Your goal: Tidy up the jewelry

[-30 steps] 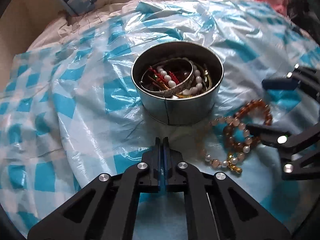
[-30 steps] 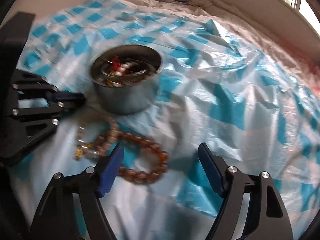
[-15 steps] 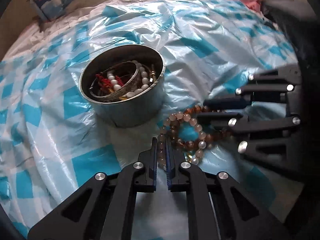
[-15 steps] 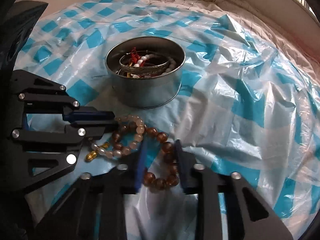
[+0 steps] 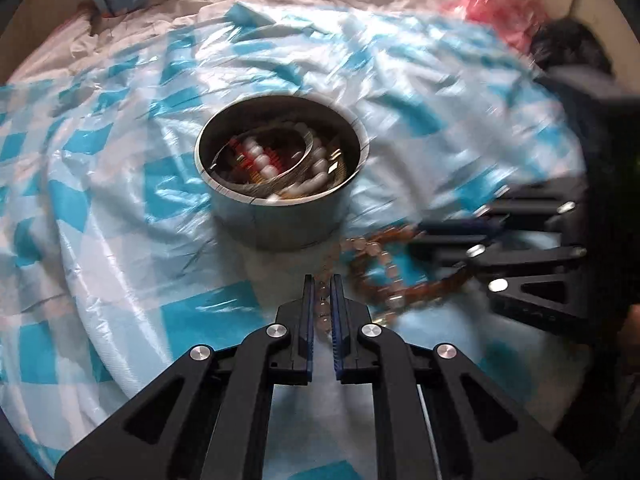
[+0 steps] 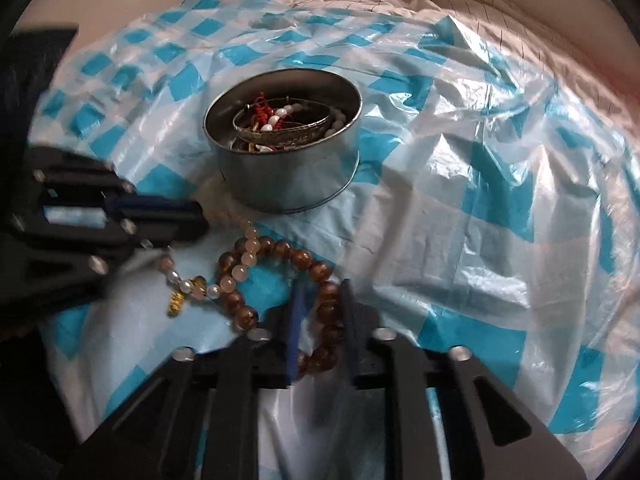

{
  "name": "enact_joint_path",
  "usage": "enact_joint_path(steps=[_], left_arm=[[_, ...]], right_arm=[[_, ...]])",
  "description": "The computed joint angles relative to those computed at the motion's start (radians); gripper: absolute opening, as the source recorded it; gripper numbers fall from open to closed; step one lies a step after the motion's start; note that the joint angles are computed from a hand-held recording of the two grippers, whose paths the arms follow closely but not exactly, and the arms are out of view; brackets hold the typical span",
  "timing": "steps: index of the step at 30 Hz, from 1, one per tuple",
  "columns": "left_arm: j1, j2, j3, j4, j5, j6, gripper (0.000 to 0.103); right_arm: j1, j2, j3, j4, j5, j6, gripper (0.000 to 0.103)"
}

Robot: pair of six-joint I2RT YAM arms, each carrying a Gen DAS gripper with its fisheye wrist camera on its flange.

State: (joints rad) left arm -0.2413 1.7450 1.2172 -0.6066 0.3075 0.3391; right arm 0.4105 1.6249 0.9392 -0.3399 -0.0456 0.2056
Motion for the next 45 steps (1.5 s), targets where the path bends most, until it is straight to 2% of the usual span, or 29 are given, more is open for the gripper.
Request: enact_joint_path(steps=[2,5,7,12,17,23,27,39,43,45], left_arm=[[0.033,-0.025,0.016,-0.029,0.103,0.007,0.007],[0.064,-0.045,0.029,-0.046,0.174,0.002,0.007],[0.080,-0.058,0.030,-0.041,0.201,-0.011,0.007],[0.090,-0.114,0.003,0.023,0.224,-0.053,0.007],[0.078,-0.150,-0.021,0.091,0.174,-0.104,0.007],[0.039,-0.159,-0.044,0.181,0.051,-0.171,0.007],[0.024,-0.158,-0.045,0.218,0.019,-0.194,0.007],[-0.002,-0.144,-0.021,0.266,0.014,-0.239,0.007],[0.004,-0.122,-0.002,0.284,0.048,-0.272,0.007],[0.017,-0.097,0.017,0.285,0.095,-0.306,0.007]], right_arm=[[-0.072,-0.031,-0.043,0.055,-0.178,0.041,0.012],[-0.179,-0.084,-0.121,0.180,-0.447,0.119,0.012],[-0.236,-0.106,-0.163,0.258,-0.560,0.172,0.012],[-0.294,-0.137,-0.226,0.406,-0.692,0.271,0.012],[-0.296,-0.194,-0.271,0.533,-0.720,0.340,0.012],[-0.297,-0.241,-0.282,0.587,-0.660,0.357,0.012],[-0.287,-0.247,-0.284,0.641,-0.633,0.375,0.012],[-0.287,-0.206,-0.261,0.739,-0.611,0.427,0.012],[-0.288,-0.195,-0.252,0.753,-0.605,0.440,0.012],[-0.288,-0.187,-0.245,0.763,-0.601,0.446,0.012]])
